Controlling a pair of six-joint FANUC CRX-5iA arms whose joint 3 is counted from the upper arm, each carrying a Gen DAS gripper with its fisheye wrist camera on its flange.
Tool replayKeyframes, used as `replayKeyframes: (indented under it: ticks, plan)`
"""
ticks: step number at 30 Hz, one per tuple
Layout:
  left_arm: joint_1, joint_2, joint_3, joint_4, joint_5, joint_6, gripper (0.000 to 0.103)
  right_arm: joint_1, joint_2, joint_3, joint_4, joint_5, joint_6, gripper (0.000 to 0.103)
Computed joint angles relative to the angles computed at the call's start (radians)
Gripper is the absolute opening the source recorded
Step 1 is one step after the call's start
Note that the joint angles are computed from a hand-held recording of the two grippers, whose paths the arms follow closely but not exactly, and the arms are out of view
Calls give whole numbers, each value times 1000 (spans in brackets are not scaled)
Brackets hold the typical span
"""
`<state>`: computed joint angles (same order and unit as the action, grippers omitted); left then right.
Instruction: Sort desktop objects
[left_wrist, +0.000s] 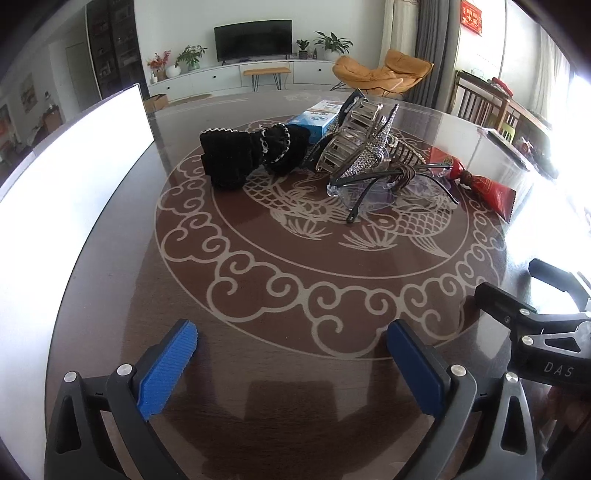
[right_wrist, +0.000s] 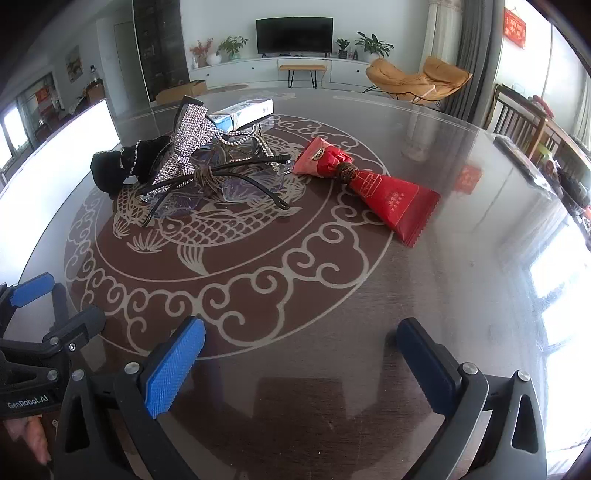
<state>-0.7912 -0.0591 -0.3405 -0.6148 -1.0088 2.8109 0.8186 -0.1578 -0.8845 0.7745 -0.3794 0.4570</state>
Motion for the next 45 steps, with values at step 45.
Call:
replayKeyframes:
  ticks: [45]
  plan:
    - [1, -7, -4, 3, 1, -1, 103, -4, 8, -1, 17, 9, -15, 103]
